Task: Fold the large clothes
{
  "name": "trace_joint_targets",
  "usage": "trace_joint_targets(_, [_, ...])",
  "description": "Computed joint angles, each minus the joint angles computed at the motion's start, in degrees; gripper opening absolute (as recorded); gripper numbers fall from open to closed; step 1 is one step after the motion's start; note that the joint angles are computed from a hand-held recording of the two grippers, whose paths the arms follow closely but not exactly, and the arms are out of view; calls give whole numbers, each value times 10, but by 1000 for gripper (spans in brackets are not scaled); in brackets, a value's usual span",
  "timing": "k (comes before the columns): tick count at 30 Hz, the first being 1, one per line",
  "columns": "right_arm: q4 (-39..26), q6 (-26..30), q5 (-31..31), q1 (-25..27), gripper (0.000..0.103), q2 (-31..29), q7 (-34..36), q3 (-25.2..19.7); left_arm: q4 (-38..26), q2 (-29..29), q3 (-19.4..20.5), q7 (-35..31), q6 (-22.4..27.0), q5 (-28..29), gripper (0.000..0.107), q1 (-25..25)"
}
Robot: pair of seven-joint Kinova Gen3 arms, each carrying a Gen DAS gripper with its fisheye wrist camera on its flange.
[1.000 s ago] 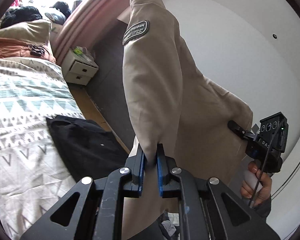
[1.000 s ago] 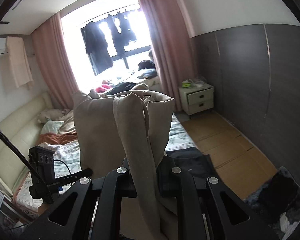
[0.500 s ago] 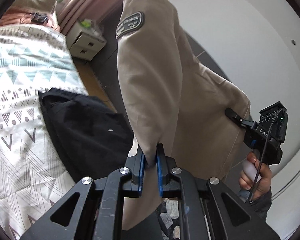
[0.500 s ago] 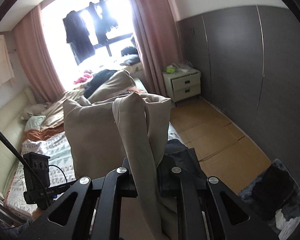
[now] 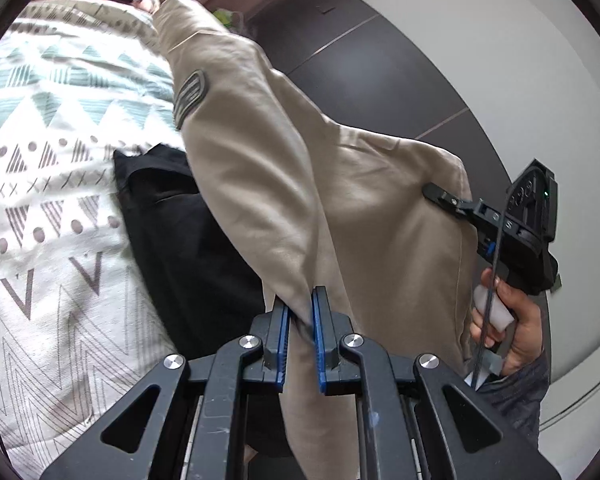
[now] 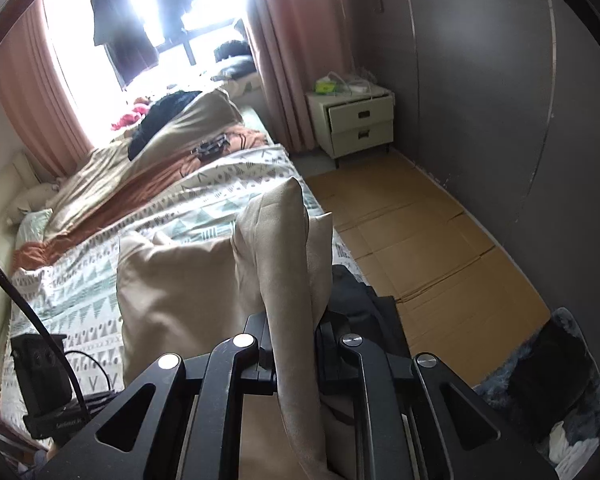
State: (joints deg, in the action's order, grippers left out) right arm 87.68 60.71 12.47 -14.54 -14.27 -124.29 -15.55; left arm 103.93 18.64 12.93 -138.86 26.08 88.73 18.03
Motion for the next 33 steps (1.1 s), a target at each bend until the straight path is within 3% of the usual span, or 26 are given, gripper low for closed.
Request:
trace_joint_targets(3, [-24,8,12,-3,9,35,-8,-7,0,12,3,-6,6,8,13,-11])
trace_joint_targets(6, [-35,26,47,-16,11,61,-38,2,-16,30,28,40,-4,-40,14,-35])
trace_joint_targets(8, [-42,51,93,-14,20,88,-78,-17,-34,38,-6,82,2,-86,15,-6])
trace_joint_targets(11, [-68,118,141,-40,50,118,-147,-13,-60,43,-56,137,16,-156,22,34])
trace_joint_targets(12, [-71,132,156,-49,63,119,-166,-12,-68,43,-67,154,18,-179,28,43])
trace_joint_targets(13, [-68,141,162,-57,68,110,-179,-8,-71,40,-68,173,14,-203,34,46])
trace_joint_targets(15, [-57,149,152,-66,68,87,-192,4,-68,32,-47,192,-16,-236,69,33])
trace_joint_targets(17, [-35,160,147,-69,68,51,-202,0,-55,27,6,181,-44,-232,83,-12])
trace_joint_targets(20, [2,191,132,-59,68,-9,-233,-27,-58,31,30,193,-41,-239,83,-41])
trace_joint_targets(29, [132,203,27,9,68,-203,-315,-62,-91,73,81,223,-24,-287,82,-96])
trace_joint_targets(32, [163,175,-21,7,68,-242,-307,-29,-102,89,93,231,-19,-302,79,-104])
trace_joint_targets(33, [176,162,-38,5,68,-254,-304,-13,-108,95,90,242,-17,-313,71,-102])
